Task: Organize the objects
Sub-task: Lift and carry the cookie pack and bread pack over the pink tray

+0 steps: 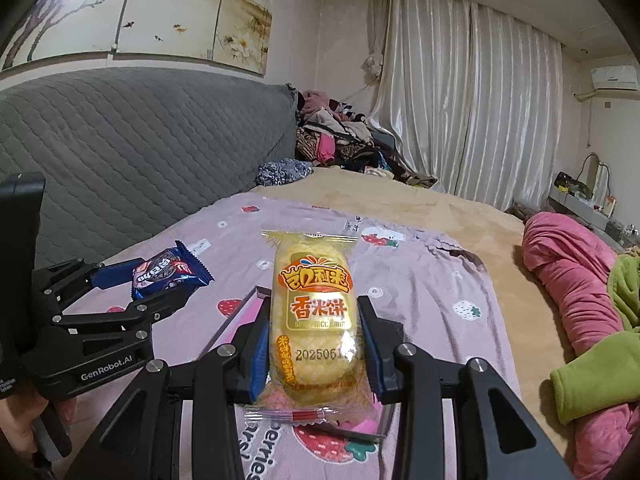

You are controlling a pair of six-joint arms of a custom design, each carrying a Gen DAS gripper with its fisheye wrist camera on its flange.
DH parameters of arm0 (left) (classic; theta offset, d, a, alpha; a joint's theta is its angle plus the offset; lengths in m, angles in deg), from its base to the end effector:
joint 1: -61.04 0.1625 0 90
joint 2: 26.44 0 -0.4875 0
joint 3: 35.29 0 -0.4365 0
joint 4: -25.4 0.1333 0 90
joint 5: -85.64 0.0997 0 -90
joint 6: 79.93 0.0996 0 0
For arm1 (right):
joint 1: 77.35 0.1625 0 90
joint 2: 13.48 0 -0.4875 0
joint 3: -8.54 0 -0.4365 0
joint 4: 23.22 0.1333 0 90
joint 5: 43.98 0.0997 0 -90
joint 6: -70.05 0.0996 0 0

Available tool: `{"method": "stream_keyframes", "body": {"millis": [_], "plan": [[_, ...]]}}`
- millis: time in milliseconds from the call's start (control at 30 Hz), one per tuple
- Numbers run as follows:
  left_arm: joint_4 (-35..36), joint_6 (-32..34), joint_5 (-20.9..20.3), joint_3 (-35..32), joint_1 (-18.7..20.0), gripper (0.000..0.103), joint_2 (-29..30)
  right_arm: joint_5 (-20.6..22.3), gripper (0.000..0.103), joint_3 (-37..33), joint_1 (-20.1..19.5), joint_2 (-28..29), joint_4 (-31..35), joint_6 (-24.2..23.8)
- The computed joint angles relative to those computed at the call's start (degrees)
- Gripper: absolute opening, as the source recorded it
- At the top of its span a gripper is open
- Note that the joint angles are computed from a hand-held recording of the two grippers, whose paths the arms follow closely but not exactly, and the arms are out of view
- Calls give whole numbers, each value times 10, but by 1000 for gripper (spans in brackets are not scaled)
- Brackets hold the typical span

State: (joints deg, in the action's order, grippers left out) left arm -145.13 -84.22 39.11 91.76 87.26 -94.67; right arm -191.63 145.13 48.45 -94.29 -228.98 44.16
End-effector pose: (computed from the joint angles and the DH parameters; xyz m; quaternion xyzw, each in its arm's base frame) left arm -0.3829 -0.4135 0.2115 0.3921 0.8267 -0.3485 0.2035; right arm 0.2852 -0.3114 0.3425 0.1821 -0.7750 0.4723 0.3782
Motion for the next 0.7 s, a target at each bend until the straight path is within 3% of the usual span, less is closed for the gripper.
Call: {"method": "stream_keyframes", "body": {"millis": [500,700], "plan": [[-144,77,-25,-6,85,58,116,124,39,16,-134,76,-86,8],[-201,101,-41,2,106,58,148,147,39,20,-165,115,-142,-14]]}}
